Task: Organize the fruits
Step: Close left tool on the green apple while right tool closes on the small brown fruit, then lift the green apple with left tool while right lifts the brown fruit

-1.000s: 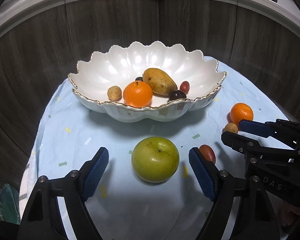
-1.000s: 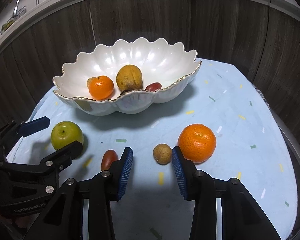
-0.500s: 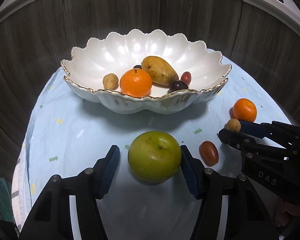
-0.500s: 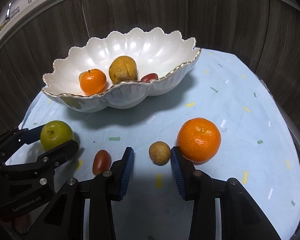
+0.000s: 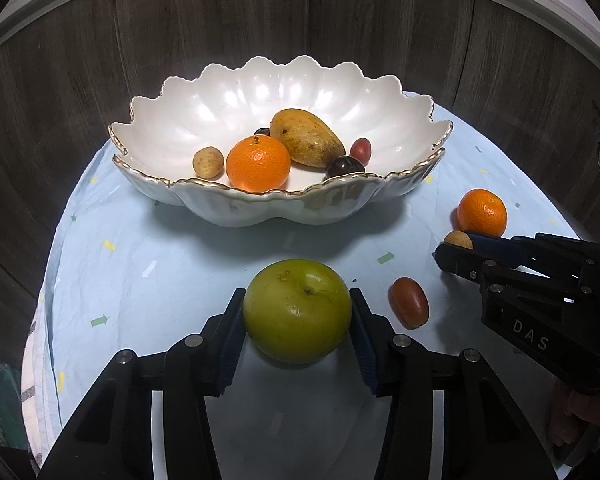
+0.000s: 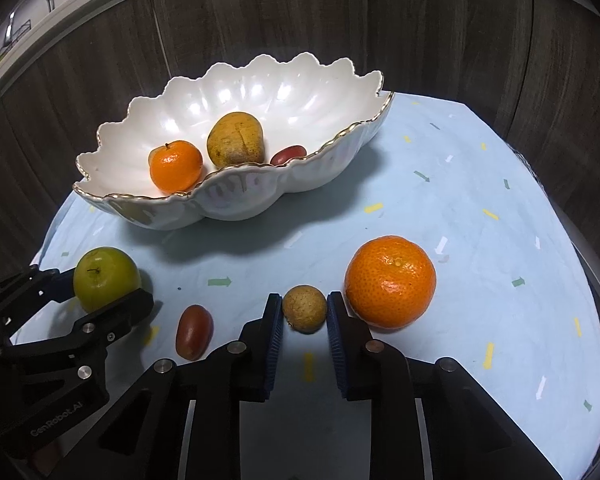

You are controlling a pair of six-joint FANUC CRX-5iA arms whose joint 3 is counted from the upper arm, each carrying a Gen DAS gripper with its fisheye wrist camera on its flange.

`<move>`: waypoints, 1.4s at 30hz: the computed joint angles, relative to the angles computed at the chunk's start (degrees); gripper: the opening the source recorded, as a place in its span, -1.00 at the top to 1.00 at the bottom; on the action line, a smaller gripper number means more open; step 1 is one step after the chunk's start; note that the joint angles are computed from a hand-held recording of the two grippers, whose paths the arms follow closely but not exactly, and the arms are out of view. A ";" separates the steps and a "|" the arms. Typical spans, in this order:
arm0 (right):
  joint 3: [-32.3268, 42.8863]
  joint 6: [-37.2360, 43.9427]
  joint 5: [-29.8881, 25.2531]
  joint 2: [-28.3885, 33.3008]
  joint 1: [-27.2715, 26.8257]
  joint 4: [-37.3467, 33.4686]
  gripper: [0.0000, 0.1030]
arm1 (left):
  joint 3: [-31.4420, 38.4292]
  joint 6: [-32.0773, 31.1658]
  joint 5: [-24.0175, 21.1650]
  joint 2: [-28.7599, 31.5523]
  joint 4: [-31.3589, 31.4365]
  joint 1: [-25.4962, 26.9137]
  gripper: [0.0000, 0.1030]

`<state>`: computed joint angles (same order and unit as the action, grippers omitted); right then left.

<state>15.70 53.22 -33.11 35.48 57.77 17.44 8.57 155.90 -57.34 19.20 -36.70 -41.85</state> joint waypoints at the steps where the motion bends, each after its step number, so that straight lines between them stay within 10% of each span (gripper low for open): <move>1: 0.01 -0.01 0.01 0.02 0.00 0.02 0.53 | 0.02 0.03 0.01 0.01 0.03 0.01 0.07; 42: -10.17 -9.55 5.89 -8.63 1.62 12.02 0.54 | 2.77 5.38 -9.70 -3.53 -4.94 -4.92 0.07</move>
